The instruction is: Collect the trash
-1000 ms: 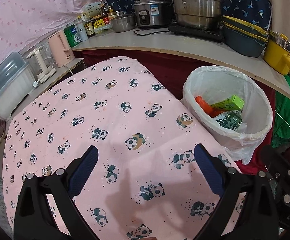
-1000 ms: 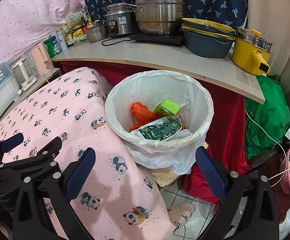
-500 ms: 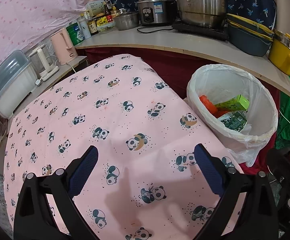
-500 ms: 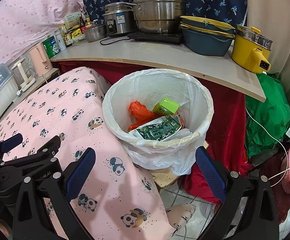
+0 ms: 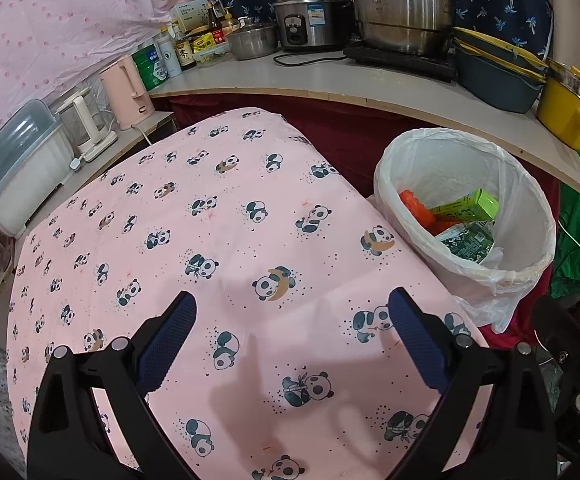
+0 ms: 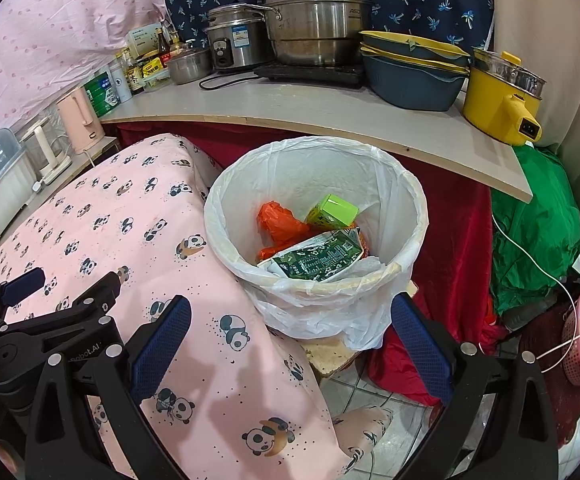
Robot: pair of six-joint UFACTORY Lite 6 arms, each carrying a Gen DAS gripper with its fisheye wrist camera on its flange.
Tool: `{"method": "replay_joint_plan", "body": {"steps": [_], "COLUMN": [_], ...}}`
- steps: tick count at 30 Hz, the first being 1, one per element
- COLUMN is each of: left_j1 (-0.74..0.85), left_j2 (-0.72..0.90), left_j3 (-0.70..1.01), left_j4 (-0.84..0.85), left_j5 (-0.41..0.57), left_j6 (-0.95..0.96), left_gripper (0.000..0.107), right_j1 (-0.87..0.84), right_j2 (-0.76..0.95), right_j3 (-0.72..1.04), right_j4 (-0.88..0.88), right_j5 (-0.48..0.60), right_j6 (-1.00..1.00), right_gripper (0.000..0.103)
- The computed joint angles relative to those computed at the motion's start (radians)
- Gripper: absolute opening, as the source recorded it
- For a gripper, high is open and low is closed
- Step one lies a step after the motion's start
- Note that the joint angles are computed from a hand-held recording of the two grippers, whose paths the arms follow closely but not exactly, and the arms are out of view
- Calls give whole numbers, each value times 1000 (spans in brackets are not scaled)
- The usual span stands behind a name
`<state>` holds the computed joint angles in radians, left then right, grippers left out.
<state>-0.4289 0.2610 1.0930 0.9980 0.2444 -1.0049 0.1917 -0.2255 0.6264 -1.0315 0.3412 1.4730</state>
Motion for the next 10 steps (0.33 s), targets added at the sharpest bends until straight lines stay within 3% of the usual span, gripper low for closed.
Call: {"method": "replay_joint_plan", "body": {"steps": [5,10], "left_j1": [1,20], "left_j2": [-4,-9], "left_j3": [-2,-3], "left_j4": [34,-69], "left_j5": [3,-29], "left_j6": [-36,74], "left_gripper": [92,92], "right_j1": [6,9], "right_j2": [-1,0], "right_j3": [-3,-2], "right_j4": [-11,-13], "right_j5": [3,5], "right_j6": [16,20], "right_gripper": [97,97]}}
